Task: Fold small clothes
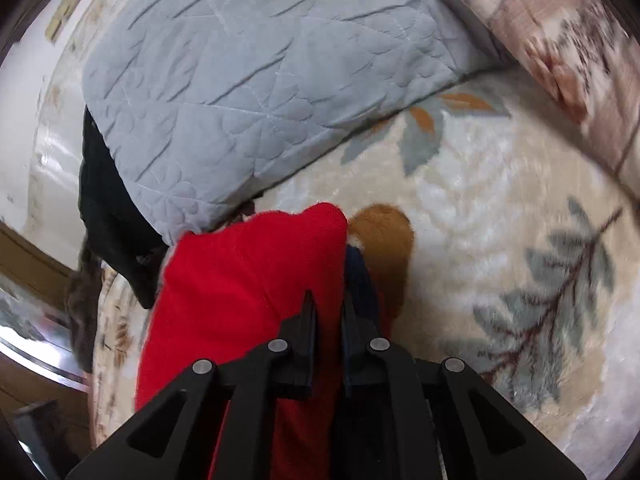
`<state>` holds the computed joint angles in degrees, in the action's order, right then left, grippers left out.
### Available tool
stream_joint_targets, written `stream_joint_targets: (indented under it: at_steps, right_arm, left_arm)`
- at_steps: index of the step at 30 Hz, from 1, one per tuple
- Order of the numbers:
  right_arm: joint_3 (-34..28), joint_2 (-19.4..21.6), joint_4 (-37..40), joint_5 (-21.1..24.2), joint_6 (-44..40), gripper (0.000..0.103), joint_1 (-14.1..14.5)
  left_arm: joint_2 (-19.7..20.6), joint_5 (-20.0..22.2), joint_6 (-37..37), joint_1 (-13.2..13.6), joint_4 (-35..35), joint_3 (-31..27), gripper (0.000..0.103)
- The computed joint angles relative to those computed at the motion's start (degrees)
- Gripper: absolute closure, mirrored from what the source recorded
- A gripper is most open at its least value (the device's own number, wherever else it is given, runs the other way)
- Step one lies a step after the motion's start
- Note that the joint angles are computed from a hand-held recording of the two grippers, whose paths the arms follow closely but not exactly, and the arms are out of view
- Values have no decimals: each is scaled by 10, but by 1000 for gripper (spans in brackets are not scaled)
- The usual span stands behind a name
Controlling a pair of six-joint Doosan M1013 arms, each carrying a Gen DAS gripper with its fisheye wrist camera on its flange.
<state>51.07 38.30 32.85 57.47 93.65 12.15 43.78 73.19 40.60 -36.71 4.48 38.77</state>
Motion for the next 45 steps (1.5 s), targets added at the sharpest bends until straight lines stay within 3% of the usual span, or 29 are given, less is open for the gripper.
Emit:
stream_joint_targets:
  at_steps: [1, 3, 6, 7, 9, 11, 15, 19, 21, 24, 25, 27, 29, 30, 31, 33, 36, 38, 39, 43, 45]
  right_arm:
    - [17, -12, 24, -7, -13, 86, -5]
    - [55, -36, 81, -15, -57, 84, -16]
    - [105, -64, 160, 13, -150, 71, -27]
    - [105, -64, 157, 27, -160, 65, -24]
    - [95, -62, 107, 74, -164, 62, -16]
    - [105, -70, 65, 69, -186, 91, -3]
    - [172, -108, 240, 10, -229, 93, -28]
    - [191, -100, 178, 9, -80, 93, -30]
    - [201, -107, 177, -4, -75, 91, -27]
    - [211, -128, 186, -43, -120, 76, -24]
    - [213, -133, 187, -48, -135, 58, -23]
    - [209, -131, 164, -52, -139, 38, -18]
    - [200, -129, 97, -44, -126, 39, -6]
    - [188, -125, 53, -33, -107, 48, 0]
    - [190, -125, 39, -29, -116, 75, 2]
    - [193, -125, 99, -11, -153, 96, -5]
    - [210, -123, 324, 47, -223, 97, -35]
    - [224, -122, 391, 66, -246, 97, -43]
    - [224, -116, 383, 77, -213, 97, -45]
    - [215, -102, 231, 63, -69, 97, -41]
    - [214, -103, 262, 70, -74, 90, -46]
  left_arm:
    - [-7, -4, 1, -3, 8, 9, 28]
    - [-19, -10, 1, -6, 17, 28, 28]
    - [-35, -29, -2, -8, 8, 59, 28]
    - [-35, -29, -3, -8, 6, 61, 28]
    - [-32, -28, -14, -8, 0, 62, 28]
    - [-32, -28, -25, -7, -6, 65, 27]
    - [-41, -32, -29, -4, -5, 81, 23]
    - [-46, -34, -36, 5, -31, 95, 18]
    - [-48, -25, -43, 1, -23, 95, 18]
    - [-56, -24, -39, -9, 1, 96, 19]
    - [-57, -23, -37, -12, 8, 95, 19]
    - [-59, -23, -36, -15, 14, 93, 19]
    - [-57, -20, -41, -14, 11, 92, 19]
    - [-56, -17, -46, -13, 8, 91, 19]
    - [-54, -16, -50, -12, 4, 90, 19]
    - [-50, -6, -66, -12, 13, 85, 19]
    - [-41, 23, -79, -15, 42, 70, 19]
    - [-39, 42, -89, -15, 58, 67, 19]
    - [-39, 48, -93, -15, 62, 66, 19]
    - [-48, 36, -110, -9, 44, 86, 19]
    - [-53, 34, -112, -11, 42, 91, 19]
